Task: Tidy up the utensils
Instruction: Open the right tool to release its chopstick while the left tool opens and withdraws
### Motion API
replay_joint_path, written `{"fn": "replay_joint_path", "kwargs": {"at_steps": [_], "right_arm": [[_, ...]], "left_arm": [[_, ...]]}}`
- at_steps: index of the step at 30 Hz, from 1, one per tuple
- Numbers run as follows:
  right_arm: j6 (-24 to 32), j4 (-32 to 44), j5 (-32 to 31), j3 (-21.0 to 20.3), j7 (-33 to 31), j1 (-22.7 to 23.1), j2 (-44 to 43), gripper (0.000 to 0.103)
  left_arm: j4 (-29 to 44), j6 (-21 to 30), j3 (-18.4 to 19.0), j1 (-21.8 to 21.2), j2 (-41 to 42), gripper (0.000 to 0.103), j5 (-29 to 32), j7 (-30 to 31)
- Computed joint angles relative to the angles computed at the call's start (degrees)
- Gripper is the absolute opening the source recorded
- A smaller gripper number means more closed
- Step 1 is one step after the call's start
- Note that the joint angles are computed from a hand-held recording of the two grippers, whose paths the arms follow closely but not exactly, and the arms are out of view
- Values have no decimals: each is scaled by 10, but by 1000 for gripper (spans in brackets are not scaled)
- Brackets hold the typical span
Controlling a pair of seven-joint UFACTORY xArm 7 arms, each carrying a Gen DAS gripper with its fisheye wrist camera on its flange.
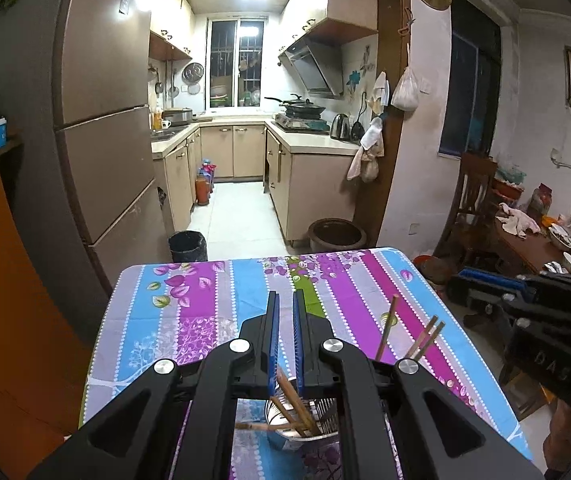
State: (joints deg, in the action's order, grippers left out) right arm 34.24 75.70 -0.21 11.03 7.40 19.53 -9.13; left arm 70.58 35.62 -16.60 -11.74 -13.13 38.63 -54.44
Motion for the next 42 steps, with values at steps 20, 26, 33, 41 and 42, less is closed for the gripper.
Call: {"fn": "replay_joint_path", "kwargs": {"at_steps": [20,26,33,41,42], "right_arm": [[-65,-229,83,1,-64,49,-184,9],[-106,-334,91,-6,-72,80,-261,10],[-124,-449,120,-26,-70,118,-341,10],[-123,-525,114,-27,-47,131,-406,10],[-122,-531,114,-30,-47,135,-412,10]], "left_arm": [[-231,-8,-139,75,-254,12,-32,-99],[-266,64,-226,96,-321,14,-18,-139],[-288,143,-307,96,-346,14,-29,-196],[-289,213,-376,83,-340,14,-25,-251],[-288,220,-382,82,-338,14,-23,-256]]}}
